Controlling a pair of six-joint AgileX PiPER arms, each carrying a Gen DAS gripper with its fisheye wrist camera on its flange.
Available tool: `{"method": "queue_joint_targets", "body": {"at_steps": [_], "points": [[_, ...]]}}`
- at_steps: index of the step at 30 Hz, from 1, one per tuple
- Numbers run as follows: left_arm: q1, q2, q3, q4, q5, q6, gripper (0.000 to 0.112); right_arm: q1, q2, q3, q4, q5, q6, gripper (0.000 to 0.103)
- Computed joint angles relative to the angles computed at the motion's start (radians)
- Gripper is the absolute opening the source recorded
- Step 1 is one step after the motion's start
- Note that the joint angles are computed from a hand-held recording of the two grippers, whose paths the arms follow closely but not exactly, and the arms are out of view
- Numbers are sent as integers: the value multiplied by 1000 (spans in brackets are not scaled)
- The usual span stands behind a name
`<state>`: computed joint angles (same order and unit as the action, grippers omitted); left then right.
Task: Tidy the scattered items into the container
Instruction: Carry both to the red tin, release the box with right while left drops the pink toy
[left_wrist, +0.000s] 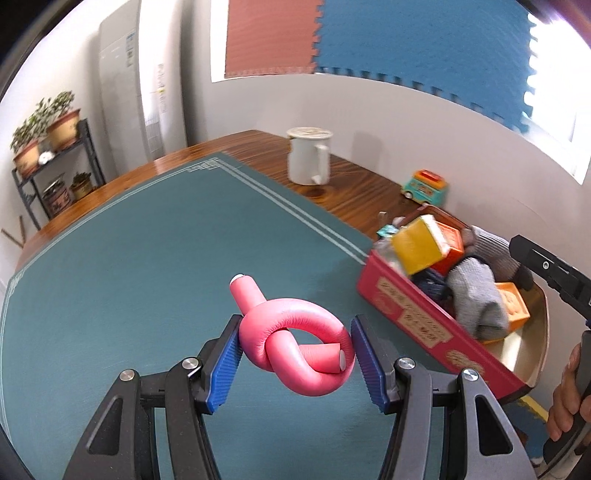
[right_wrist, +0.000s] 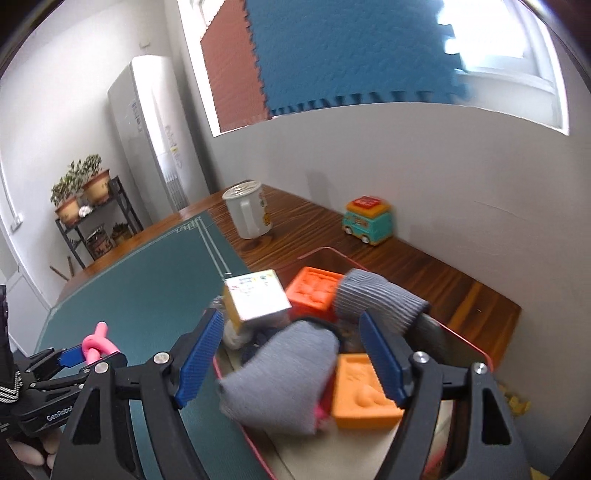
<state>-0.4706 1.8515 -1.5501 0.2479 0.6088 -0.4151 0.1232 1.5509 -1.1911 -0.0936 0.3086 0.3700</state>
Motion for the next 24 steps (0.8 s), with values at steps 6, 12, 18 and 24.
{"method": "queue_joint_targets", "body": {"at_steps": [6,12,18,24], "points": [[-73,38,-71,-8,39,21,60,-108,-121,158,-15,-71,33,79],[-146,100,-188,-68,86,90,60,-237,-193,248,205,-107,-169,80],[-208,168,-318,-138,128,171,60,-290,-208,294,359,-132,-340,80],[-235,207,-399,-235,140,264,60,-349,-207,317,632,-131,-608,80]]}}
